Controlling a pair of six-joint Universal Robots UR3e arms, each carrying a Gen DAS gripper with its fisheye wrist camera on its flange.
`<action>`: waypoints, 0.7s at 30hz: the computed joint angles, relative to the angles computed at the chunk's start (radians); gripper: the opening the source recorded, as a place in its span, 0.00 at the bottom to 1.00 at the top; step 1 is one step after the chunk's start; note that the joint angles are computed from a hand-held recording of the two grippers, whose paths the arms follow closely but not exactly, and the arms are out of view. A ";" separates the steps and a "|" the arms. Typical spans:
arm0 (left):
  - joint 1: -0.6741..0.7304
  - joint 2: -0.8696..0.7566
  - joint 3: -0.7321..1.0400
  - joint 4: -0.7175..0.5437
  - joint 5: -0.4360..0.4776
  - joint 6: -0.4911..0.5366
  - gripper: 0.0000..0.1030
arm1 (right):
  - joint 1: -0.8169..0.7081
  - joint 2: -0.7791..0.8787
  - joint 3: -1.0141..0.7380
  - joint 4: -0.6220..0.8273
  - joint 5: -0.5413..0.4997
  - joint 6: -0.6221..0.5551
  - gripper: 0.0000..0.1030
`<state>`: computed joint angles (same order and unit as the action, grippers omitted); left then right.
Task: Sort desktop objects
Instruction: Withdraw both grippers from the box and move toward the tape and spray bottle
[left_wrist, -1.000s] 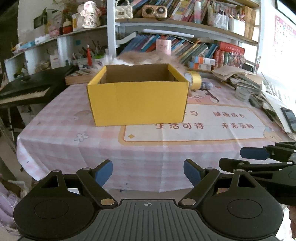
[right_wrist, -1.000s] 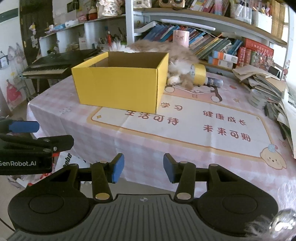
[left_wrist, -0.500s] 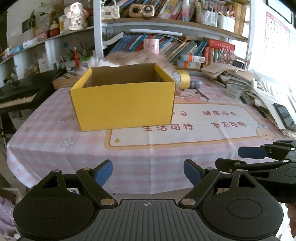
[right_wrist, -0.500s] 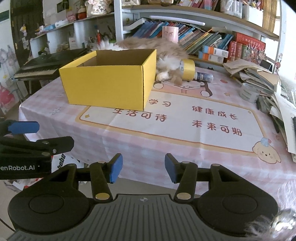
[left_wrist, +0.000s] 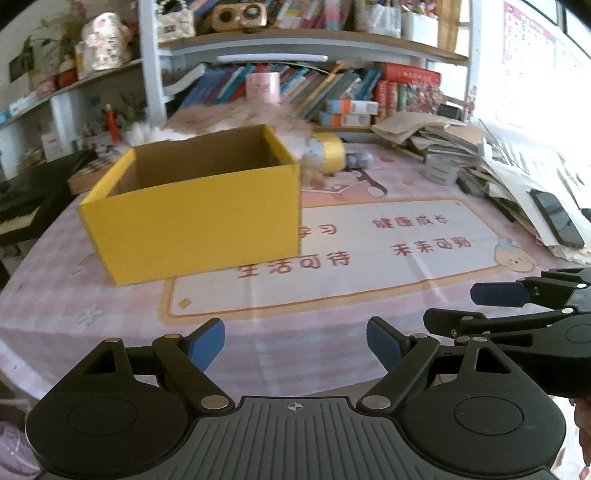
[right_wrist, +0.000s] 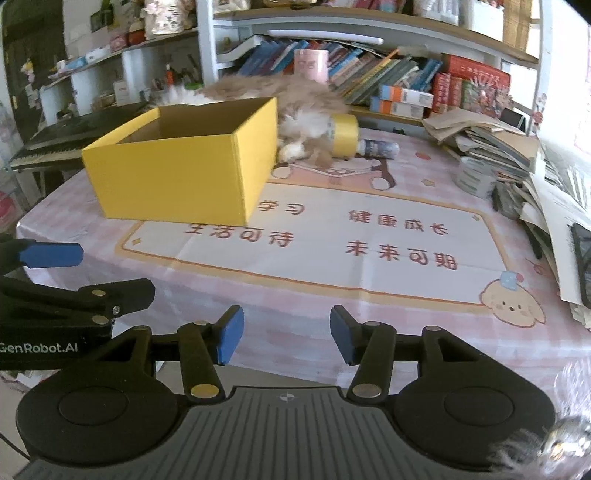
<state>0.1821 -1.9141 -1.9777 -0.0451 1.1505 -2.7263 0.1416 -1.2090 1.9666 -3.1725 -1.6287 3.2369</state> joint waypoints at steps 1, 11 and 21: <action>-0.013 -0.014 0.019 -0.006 0.002 0.000 0.84 | -0.010 -0.001 0.003 0.001 0.002 -0.001 0.48; -0.122 -0.141 0.205 -0.067 0.029 -0.024 0.84 | -0.118 0.000 0.009 0.006 0.027 -0.024 0.48; -0.216 -0.283 0.417 -0.142 0.077 -0.089 0.84 | -0.224 0.032 -0.030 0.037 0.086 -0.086 0.48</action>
<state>-0.0334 -2.1968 -1.5603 -0.1874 1.2279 -2.8156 -0.0819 -1.1768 1.9363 -3.1360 -1.5425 3.1509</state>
